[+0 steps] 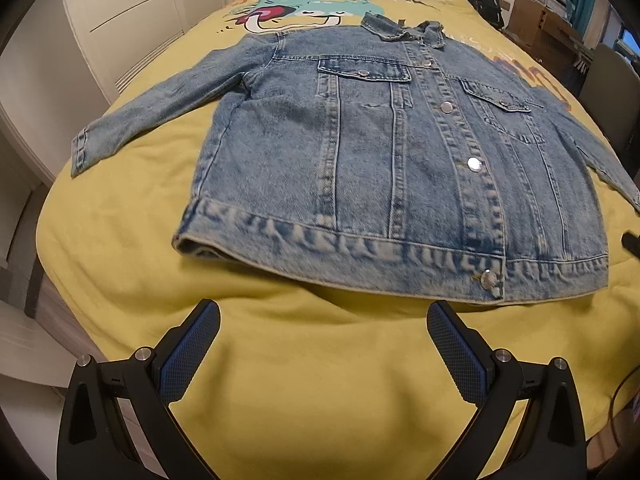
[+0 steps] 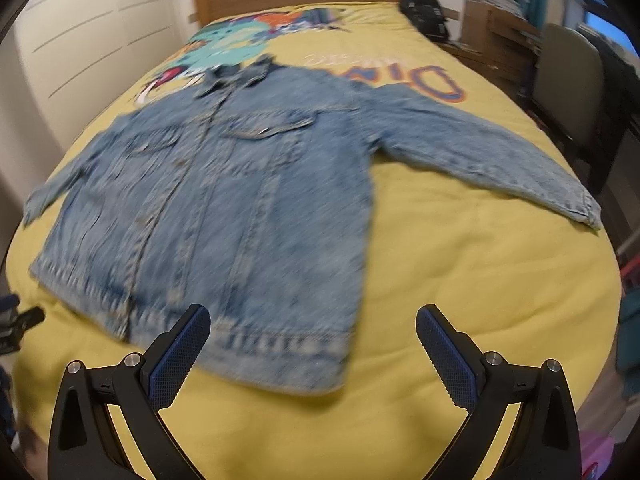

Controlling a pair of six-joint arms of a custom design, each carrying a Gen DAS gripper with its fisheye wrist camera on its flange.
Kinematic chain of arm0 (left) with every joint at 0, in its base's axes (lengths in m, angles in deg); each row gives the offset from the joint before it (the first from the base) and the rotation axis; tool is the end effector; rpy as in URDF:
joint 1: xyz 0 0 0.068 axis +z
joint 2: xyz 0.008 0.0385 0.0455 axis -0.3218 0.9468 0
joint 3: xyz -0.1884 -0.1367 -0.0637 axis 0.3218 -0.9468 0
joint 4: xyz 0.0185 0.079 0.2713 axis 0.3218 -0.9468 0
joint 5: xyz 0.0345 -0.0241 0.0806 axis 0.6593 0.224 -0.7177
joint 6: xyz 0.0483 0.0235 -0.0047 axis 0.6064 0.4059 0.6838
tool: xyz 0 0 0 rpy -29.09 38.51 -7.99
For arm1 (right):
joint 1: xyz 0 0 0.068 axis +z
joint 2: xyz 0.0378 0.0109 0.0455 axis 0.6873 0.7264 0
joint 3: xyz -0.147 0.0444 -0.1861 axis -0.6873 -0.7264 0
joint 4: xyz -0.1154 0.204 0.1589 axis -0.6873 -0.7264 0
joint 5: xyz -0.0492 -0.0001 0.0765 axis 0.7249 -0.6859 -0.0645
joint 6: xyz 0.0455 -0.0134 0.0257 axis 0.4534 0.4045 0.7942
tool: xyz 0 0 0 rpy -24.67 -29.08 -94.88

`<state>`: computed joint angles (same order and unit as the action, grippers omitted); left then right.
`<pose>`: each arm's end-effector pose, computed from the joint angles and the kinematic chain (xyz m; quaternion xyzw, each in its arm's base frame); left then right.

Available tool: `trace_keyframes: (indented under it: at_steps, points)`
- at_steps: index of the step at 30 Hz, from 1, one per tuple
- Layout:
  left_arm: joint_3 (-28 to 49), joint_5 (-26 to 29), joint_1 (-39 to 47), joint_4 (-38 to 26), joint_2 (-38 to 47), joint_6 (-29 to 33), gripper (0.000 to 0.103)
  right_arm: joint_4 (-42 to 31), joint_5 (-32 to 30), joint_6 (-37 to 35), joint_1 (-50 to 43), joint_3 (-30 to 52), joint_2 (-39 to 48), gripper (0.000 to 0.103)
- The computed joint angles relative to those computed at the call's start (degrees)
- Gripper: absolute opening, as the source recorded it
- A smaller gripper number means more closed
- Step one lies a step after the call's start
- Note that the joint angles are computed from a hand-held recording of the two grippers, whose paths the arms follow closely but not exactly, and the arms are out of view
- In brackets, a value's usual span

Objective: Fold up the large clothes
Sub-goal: 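Move the right tool to the sleeve cuff nearest it and grasp it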

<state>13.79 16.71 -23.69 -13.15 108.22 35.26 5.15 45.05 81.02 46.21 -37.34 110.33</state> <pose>0.3435 -0.0332 0.1830 0.1732 0.9565 -0.0305 0.2326 0.2282 0.0064 0.2016 0.1772 0.9383 -0.0017 0.2971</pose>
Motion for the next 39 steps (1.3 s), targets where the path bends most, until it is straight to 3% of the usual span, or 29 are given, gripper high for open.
trace_keyframes:
  at_steps: [10, 17, 31, 39]
  points:
    - [7.0, 0.5, 1.2, -2.3, 4.5, -3.0, 0.102, 6.4, -7.3, -6.7, -24.3, 1.9, 8.0, 0.103]
    - [13.0, 1.2, 1.3, -6.3, 9.2, -4.9, 0.102, 11.1, -12.0, -7.1, -37.3, 5.4, 18.1, 0.103]
    - [18.8, -0.5, -0.2, -10.5, 14.5, -6.0, 0.102, 15.0, -22.3, -1.4, -51.9, 19.0, 39.6, 0.102]
    - [20.7, -2.2, -1.1, -11.1, 17.3, -5.6, 0.102, 19.8, -24.4, 5.7, -56.3, 23.7, 45.9, 0.093]
